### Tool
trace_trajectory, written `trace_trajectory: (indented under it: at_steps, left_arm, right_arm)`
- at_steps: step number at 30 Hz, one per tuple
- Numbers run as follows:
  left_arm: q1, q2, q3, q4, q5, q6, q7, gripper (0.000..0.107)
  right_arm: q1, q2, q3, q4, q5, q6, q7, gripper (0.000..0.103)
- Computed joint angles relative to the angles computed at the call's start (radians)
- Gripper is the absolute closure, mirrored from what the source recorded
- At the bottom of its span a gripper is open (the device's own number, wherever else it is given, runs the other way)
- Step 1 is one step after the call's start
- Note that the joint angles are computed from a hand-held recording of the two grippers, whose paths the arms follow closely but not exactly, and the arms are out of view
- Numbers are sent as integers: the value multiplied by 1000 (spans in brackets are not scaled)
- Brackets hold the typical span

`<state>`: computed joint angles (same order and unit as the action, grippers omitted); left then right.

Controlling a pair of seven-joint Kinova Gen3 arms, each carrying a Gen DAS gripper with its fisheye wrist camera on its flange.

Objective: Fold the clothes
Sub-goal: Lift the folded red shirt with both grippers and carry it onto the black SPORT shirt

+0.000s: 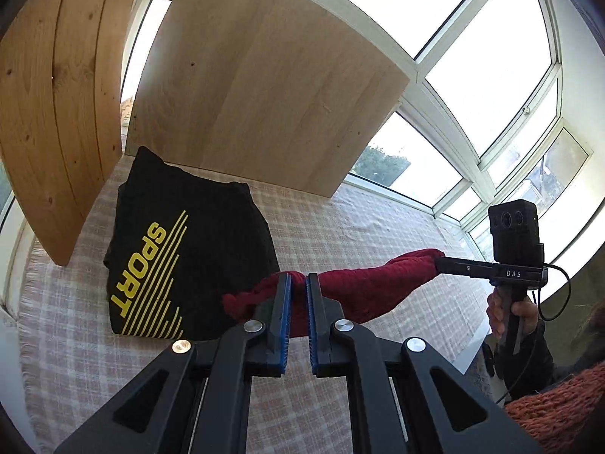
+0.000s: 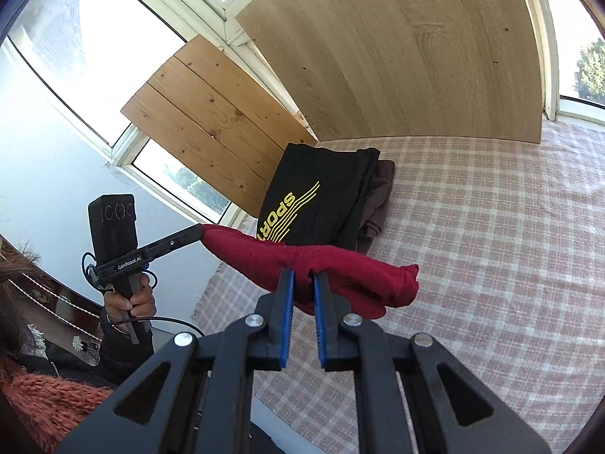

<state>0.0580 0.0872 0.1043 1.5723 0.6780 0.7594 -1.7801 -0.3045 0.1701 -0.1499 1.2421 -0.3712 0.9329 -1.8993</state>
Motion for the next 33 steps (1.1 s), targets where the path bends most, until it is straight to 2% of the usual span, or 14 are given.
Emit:
trace_trajectory:
  at_steps: [5,7,8,12,18,20,21,23,26,28,33]
  left_arm:
    - [-17,4,-37,-27,-156,-1,90,107]
    - [-27,55,-35,-63,-183,0,91,107]
    - [-23,83,-45,-80,-191,8,89,107]
    - [-84,154,17,-76,-114,31,2,107]
    - [-40,185,53,-79,-152,124,-42,106]
    - [-39,175,64,-55,-129,134,-79,106]
    - [-30,175,64,-51,-129,146,-83,102]
    - [2,179,61,-54,-160,170,-67,100]
    - [68,193,56,-80,-247,198,-15,91]
    - [114,203,54,-102,-316,208,18,71]
    - [218,259,43,-187,-495,259,102,60]
  right_arm:
    - [11,174,-28,-178,-78,38,50,93]
    - [12,248,-29,-248,-76,66,45,101]
    - [13,285,-29,-285,-73,82,41,101]
    - [11,395,-21,-405,-37,160,23,101]
    - [1,429,-11,-438,28,257,39,100]
    - [-16,424,0,-455,67,304,60,92]
    - [-26,420,8,-464,91,329,69,88]
    - [-45,417,21,-487,134,381,90,67]
    - [-57,423,30,-526,171,457,124,65]
    - [-57,424,33,-535,179,487,137,65]
    - [-63,415,36,-528,196,519,170,65]
